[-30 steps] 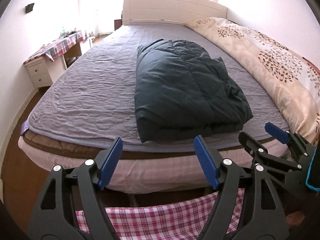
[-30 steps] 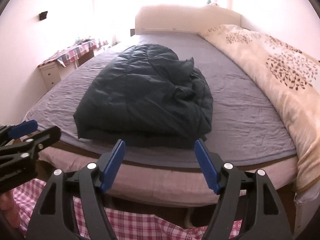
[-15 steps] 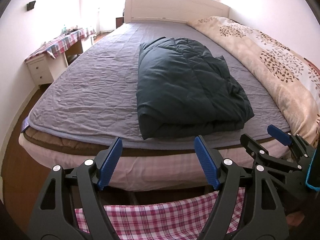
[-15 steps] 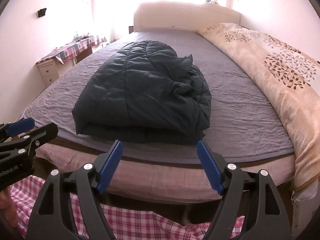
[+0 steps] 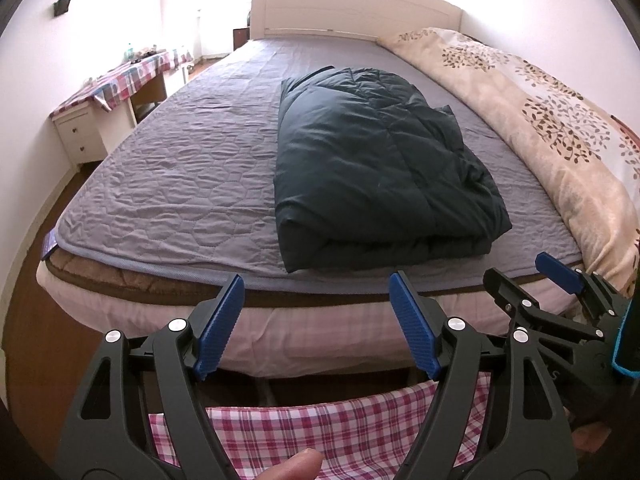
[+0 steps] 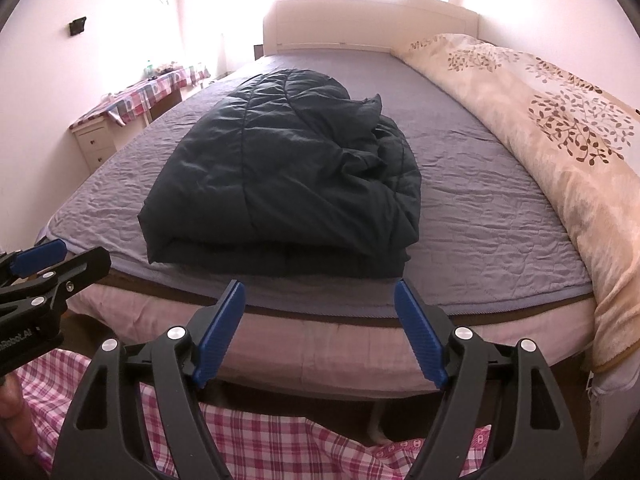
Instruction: Fold large clothes
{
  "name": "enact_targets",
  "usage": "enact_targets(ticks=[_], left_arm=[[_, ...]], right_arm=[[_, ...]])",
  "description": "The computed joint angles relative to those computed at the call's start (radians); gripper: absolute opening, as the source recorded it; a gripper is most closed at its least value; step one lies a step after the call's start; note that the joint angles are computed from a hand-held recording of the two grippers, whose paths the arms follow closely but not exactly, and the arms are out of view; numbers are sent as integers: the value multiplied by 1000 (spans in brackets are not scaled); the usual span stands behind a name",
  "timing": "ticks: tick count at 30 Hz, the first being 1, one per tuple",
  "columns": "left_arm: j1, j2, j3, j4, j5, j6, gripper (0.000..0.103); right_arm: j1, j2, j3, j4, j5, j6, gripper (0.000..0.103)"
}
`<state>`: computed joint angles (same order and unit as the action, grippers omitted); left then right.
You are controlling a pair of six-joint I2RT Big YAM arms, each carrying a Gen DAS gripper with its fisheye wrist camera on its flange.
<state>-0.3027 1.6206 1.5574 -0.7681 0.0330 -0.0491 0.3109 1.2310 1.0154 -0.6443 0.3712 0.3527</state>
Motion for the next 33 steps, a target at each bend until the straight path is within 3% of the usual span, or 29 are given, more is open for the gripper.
enact_targets(ticks=[33], left_arm=[[-5,12,10,-7,5,7,74]], right_arm=[[-20,20,6,-19,-34,-2,75]])
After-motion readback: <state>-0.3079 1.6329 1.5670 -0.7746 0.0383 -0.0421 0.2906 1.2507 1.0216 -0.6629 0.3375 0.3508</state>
